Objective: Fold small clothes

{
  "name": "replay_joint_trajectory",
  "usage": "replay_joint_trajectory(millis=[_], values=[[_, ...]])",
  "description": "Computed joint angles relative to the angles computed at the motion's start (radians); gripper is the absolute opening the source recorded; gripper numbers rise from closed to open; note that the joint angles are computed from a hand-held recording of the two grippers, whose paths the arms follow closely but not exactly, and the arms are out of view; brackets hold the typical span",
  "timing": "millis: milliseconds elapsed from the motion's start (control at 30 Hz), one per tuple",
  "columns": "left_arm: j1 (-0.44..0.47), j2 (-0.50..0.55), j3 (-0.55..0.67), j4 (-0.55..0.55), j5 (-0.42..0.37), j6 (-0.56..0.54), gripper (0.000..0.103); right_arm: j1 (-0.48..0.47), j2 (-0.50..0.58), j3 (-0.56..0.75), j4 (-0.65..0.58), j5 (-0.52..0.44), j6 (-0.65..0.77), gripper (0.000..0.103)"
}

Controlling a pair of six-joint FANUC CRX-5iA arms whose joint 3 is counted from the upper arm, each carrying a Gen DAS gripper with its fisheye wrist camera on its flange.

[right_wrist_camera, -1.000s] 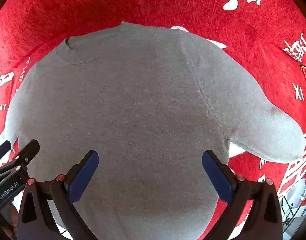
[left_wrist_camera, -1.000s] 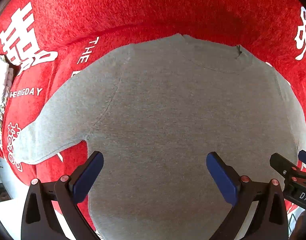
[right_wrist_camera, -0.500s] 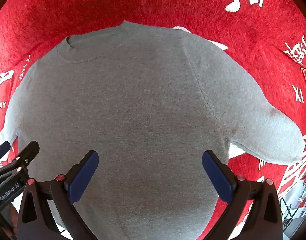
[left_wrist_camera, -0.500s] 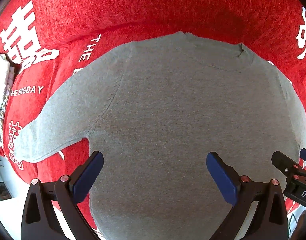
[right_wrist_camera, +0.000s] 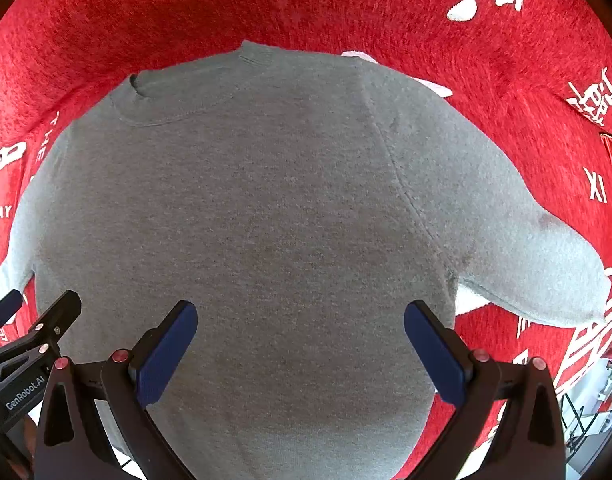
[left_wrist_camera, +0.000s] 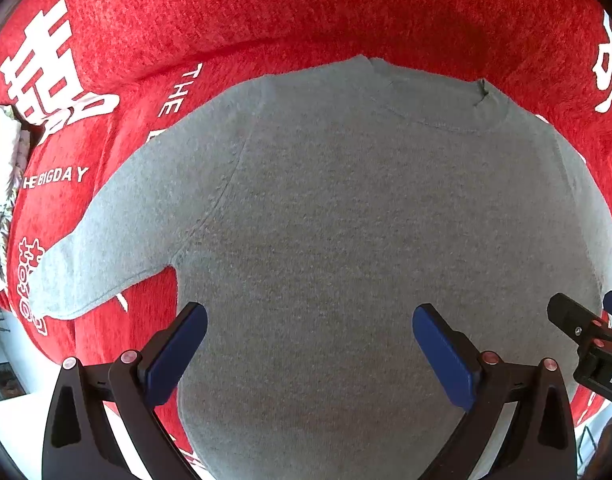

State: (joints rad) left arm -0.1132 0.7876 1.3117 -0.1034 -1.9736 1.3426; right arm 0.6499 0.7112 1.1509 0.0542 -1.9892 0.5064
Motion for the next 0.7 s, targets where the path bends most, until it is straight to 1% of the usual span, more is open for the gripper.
replay_joint_trajectory(millis=[133, 267, 533, 700], values=[[-0.013, 0.082, 0.124, -0.001, -0.040, 0.019, 0.103, 0.000, -0.003, -0.004, 0.001, 0.003, 0.004, 0.103], [-0.015, 0.064, 0.098, -0.003, -0.031, 0.017, 0.103, -0.002, 0.004, 0.008, -0.003, -0.003, 0.008, 0.103], [-0.017, 0.065, 0.100, 0.002, -0.036, 0.017, 0.103, -0.003, 0.005, 0.014, -0.005, -0.007, 0.007, 0.103], [-0.016, 0.089, 0.145, 0.002, -0.058, 0.018, 0.103, -0.003, 0.005, 0.014, -0.005, -0.008, 0.012, 0.103]])
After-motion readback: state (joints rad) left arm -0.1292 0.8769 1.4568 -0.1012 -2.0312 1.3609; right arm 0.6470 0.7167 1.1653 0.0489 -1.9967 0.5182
